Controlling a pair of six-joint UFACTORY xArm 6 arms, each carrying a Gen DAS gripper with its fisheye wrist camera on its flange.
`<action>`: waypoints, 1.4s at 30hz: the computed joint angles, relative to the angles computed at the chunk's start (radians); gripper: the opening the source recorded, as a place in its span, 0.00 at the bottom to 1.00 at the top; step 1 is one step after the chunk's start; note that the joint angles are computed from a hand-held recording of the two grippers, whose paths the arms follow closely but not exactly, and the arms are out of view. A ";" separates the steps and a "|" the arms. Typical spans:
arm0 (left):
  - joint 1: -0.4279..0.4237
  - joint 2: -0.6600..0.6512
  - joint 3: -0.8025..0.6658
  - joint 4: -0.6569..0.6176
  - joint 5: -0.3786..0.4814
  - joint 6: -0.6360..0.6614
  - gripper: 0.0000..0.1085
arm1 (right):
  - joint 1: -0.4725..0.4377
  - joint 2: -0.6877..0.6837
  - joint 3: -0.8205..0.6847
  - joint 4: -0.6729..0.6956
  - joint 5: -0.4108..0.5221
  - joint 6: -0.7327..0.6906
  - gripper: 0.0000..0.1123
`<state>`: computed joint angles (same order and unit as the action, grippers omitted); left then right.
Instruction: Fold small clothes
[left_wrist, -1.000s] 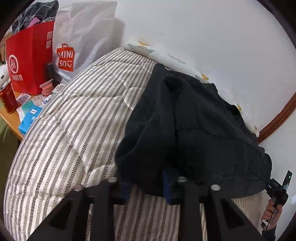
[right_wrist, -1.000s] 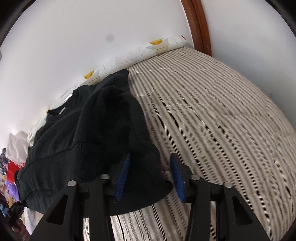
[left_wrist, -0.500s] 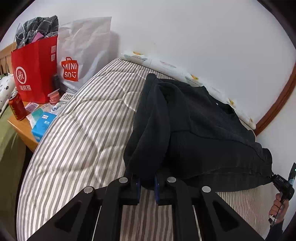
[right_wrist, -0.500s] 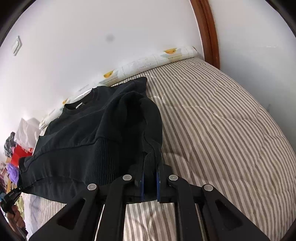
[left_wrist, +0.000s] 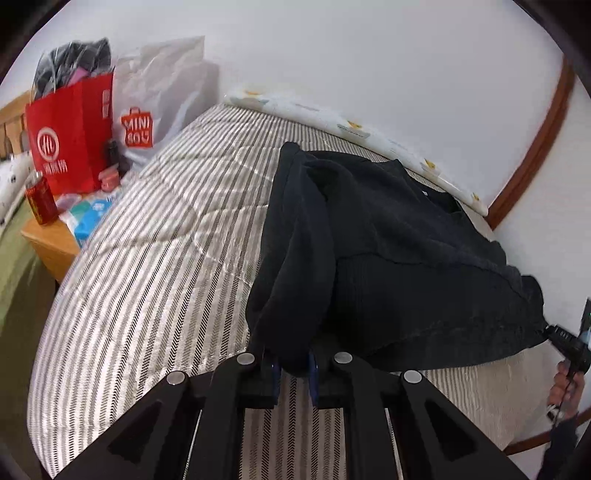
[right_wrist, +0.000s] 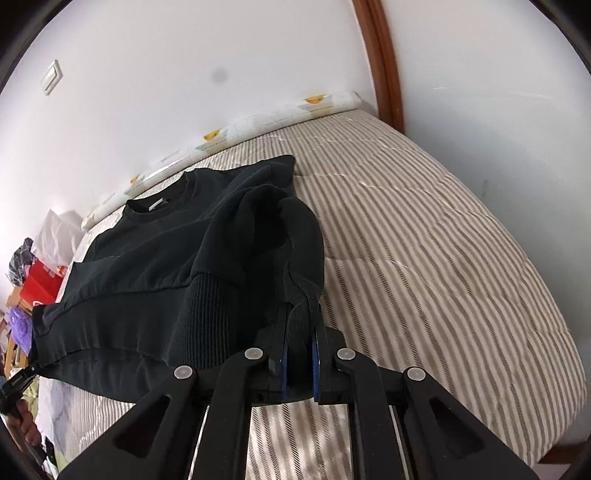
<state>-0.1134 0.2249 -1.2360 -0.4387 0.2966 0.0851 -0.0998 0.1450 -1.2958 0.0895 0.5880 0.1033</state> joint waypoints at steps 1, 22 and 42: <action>-0.001 -0.001 0.002 0.038 -0.005 -0.028 0.11 | 0.000 -0.004 0.006 -0.016 0.000 0.021 0.08; 0.011 -0.131 0.078 0.262 -0.010 -0.205 0.47 | 0.095 -0.069 0.073 -0.172 -0.058 0.077 0.36; -0.026 0.132 -0.202 -0.162 0.148 0.152 0.32 | 0.108 0.053 -0.030 -0.206 -0.027 0.152 0.18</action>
<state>-0.1389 0.3566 -1.4382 -0.6004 0.4449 0.2367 0.0079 0.1975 -1.3256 -0.1160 0.5607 0.2556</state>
